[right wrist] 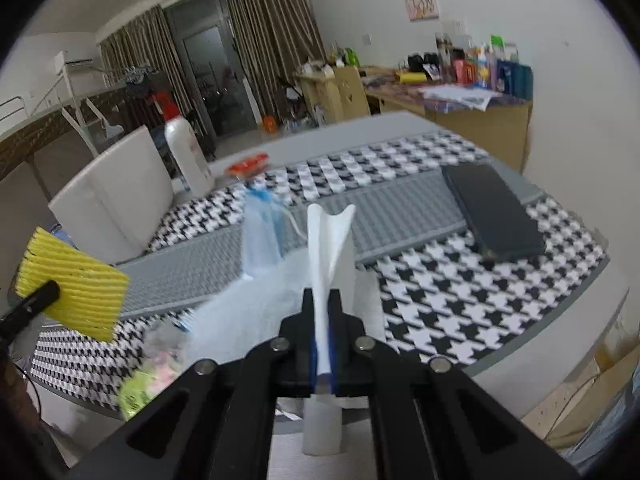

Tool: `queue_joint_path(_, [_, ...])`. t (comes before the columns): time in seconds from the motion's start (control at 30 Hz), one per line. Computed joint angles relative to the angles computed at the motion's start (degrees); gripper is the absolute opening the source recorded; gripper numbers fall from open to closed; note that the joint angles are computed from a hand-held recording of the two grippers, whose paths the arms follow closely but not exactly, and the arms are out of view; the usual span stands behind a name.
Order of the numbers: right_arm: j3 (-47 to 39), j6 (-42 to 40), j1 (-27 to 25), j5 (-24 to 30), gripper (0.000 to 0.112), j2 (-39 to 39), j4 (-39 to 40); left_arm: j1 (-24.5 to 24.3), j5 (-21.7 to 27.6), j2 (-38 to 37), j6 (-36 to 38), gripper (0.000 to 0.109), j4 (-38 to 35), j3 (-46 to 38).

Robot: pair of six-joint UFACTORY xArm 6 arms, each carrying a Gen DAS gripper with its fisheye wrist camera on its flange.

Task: Organize soft objects
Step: 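Lift the white tissue with the right tool while left carries the foam net toward the foam box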

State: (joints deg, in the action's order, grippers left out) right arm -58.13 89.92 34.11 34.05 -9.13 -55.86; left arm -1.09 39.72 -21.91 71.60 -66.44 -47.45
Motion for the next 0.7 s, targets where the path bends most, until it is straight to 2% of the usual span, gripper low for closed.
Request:
queue_joint_path(0.2, [-2.2, -0.06, 1.85, 2.56, 0.005, -0.42, -2.7, 0.33, 0.06, -0.52, 0.77, 0.012, -0.63, -0.2])
queue_joint_path(0.7, [-7.87, -0.75, 3.25, -0.08, 0.005, 2.35, -6.22, 0.61, -1.15, -1.81, 1.2, 0.012, -1.25, -1.75])
